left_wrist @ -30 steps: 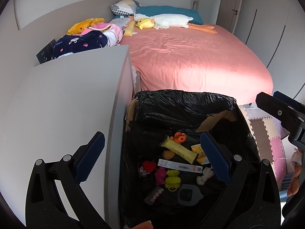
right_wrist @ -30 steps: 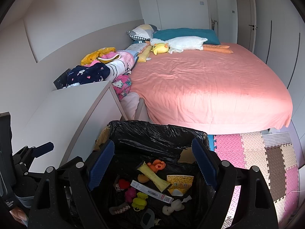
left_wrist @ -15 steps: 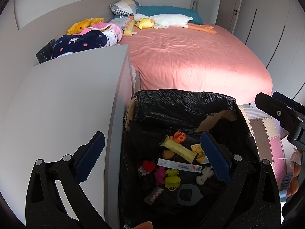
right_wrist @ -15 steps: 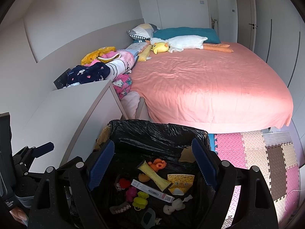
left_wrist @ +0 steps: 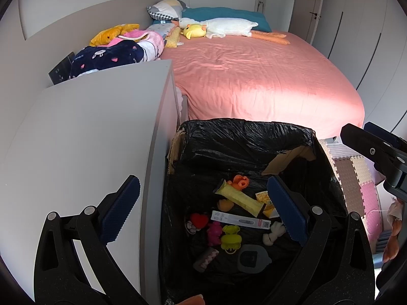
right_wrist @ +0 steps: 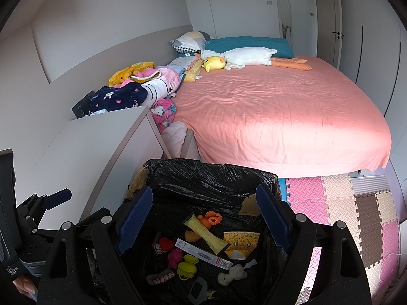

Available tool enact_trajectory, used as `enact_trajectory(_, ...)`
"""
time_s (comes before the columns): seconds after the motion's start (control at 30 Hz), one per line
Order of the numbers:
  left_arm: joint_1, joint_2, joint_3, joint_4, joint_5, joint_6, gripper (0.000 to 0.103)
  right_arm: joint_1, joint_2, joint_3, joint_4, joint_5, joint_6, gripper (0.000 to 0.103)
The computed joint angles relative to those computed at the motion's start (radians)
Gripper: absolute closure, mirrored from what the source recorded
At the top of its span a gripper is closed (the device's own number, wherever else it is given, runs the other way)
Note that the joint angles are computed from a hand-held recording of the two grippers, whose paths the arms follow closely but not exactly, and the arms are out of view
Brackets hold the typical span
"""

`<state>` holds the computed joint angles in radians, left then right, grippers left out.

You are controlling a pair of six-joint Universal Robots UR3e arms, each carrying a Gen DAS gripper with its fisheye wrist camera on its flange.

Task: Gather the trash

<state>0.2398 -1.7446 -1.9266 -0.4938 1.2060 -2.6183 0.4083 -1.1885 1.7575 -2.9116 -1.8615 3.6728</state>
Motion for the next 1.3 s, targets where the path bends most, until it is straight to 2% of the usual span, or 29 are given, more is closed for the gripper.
enact_trajectory(1.0,0.001,0.011,-0.020,0.015,-0.007,0.022,0.006,-0.002,-0.001,-0.001,0.006,0.003,-0.003,0.019)
enact_trajectory(1.1,0.013,0.021,-0.036,0.035,-0.027,0.008,0.006,-0.001,-0.001,0.000,0.006,0.001,-0.004,0.019)
enact_trajectory(1.3,0.005,0.012,-0.015,0.014,-0.005,-0.005,0.006,-0.001,0.000,-0.004,0.010,0.002,-0.002,0.019)
